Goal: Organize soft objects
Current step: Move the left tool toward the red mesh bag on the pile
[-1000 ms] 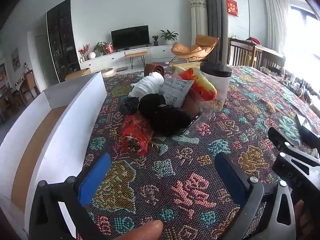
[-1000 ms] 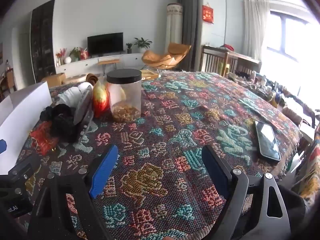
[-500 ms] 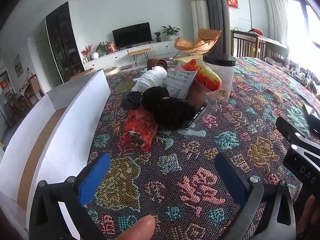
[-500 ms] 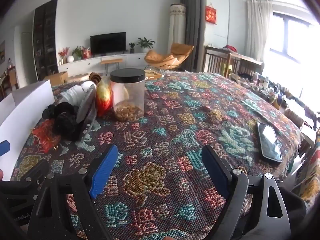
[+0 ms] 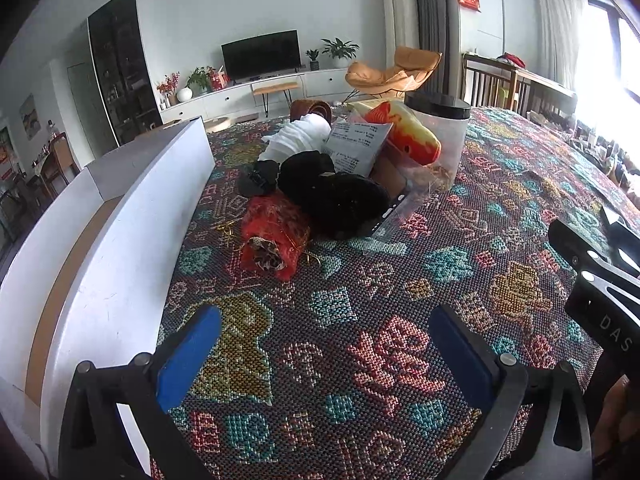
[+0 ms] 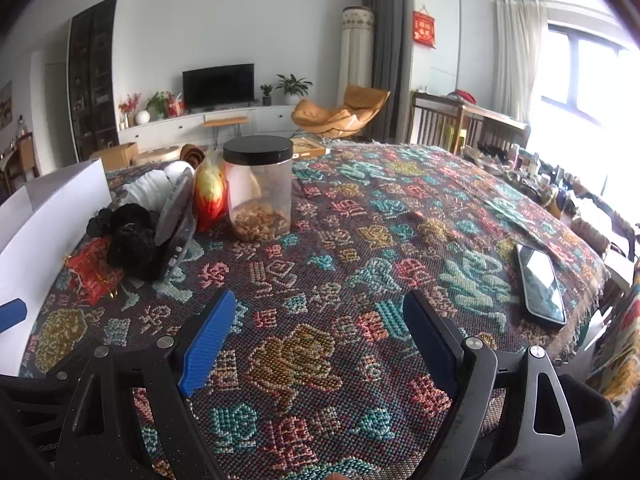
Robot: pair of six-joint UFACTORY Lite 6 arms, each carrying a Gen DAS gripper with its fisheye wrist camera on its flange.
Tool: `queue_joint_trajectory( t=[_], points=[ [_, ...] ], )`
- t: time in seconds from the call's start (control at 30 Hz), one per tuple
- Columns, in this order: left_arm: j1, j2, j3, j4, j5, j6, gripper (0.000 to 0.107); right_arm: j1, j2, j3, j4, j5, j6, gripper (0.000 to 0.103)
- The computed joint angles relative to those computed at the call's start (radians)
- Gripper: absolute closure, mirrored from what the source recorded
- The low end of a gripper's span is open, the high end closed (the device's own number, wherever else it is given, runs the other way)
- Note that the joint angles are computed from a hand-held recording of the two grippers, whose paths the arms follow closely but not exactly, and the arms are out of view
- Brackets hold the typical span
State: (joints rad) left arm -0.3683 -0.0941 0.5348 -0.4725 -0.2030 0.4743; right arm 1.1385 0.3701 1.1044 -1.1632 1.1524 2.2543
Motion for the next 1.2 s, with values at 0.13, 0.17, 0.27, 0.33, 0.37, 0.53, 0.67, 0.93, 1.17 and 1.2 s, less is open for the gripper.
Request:
queue_joint_trajectory(
  t=[0.13, 0.17, 0.27, 0.33, 0.37, 0.53, 0.67, 0.93, 1.17, 1.2],
  points=[
    [0.006, 0.001, 0.01, -0.046, 0.008, 0.037, 0.004, 0.0, -0.001, -0.001, 0.0, -0.001, 0.0, 0.015],
    [0.008, -0.003, 0.009, -0.056, 0.01, 0.047, 0.004, 0.0, -0.001, -0.001, 0.0, -0.001, 0.0, 0.015],
    [-0.002, -0.008, 0.005, -0.109, 0.005, 0.097, 0.004, 0.0, -0.002, -0.002, 0.001, 0.0, 0.001, 0.015],
    [-0.009, -0.006, 0.006, -0.146, 0.002, 0.134, 0.004, 0.0, -0.002, -0.003, 0.0, -0.001, 0.002, 0.015],
    [-0.01, -0.005, 0.008, -0.155, 0.004, 0.144, 0.004, 0.0, -0.004, -0.005, 0.0, -0.001, 0.003, 0.015],
    [-0.014, -0.015, 0.005, -0.173, 0.007, 0.161, 0.004, 0.0, -0.005, -0.005, 0.001, -0.003, 0.004, 0.015],
    [-0.006, -0.005, 0.012, -0.122, 0.019, 0.108, 0.004, 0.0, -0.001, -0.003, 0.004, -0.006, 0.002, 0.015],
    [-0.016, -0.007, 0.004, -0.138, 0.006, 0.123, 0.004, -0.006, -0.001, -0.007, 0.002, -0.02, 0.007, 0.015],
    [-0.025, -0.011, -0.005, -0.167, -0.001, 0.15, 0.004, -0.007, -0.001, -0.007, 0.002, -0.022, 0.006, 0.015],
    [-0.025, -0.01, -0.006, -0.165, -0.001, 0.148, 0.004, -0.007, 0.0, -0.006, 0.003, -0.022, 0.006, 0.015]
  ],
)
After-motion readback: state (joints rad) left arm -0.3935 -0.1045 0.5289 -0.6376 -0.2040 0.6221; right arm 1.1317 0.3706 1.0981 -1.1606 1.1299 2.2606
